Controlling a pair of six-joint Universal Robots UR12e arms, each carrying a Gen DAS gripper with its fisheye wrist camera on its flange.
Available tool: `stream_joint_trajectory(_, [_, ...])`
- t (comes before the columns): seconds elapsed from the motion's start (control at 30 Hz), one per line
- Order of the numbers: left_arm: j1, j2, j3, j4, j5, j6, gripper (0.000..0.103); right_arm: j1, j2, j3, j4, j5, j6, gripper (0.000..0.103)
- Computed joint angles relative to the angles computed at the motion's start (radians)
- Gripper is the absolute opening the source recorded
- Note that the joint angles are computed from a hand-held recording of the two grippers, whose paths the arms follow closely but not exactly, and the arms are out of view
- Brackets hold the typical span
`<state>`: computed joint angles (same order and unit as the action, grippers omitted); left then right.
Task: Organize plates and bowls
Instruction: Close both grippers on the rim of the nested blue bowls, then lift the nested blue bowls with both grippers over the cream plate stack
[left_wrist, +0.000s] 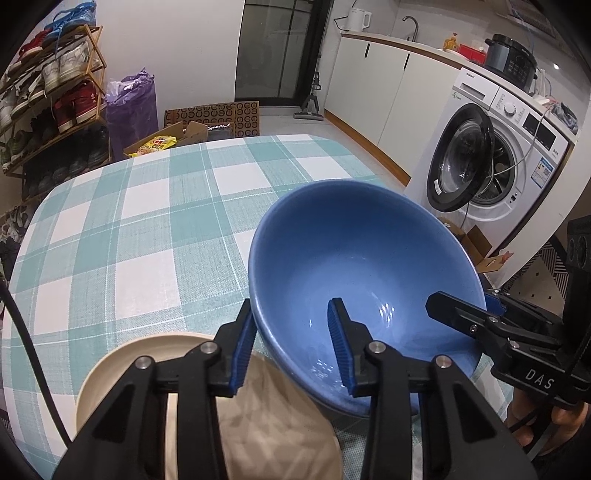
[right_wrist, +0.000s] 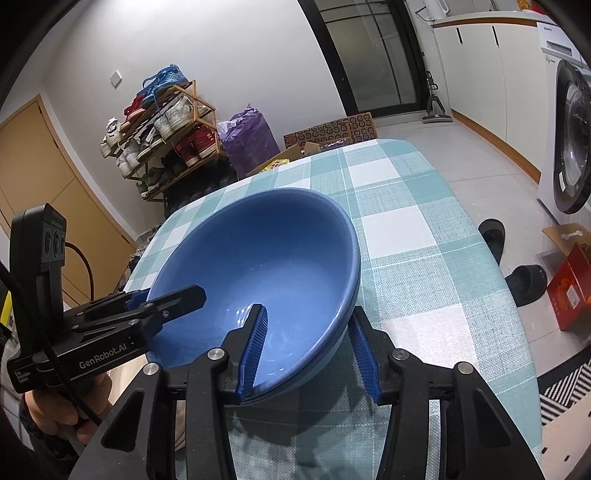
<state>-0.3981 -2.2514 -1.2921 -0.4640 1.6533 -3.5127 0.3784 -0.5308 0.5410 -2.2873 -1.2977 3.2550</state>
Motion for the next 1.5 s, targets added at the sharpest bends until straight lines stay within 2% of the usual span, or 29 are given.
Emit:
stream_joint_trajectory(0.3, [-0.004, 0.008, -0.007, 0.017, 0.013, 0.003, 0.037, 0.001, -0.012, 0.022, -0.04, -0.004, -0.004, 0.047])
stream_joint_trajectory(0.87, [-0.015, 0.039, -0.039, 0.075, 0.06, -0.004, 0.037, 0.006, -0.077, 0.118, -0.154, -0.007, -0.015, 0.047])
stream_joint_trajectory(1.5, [-0.016, 0.107, -0.143, 0.135, 0.125, -0.053, 0.037, 0.03, -0.115, 0.166, -0.2, 0.015, -0.079, 0.047])
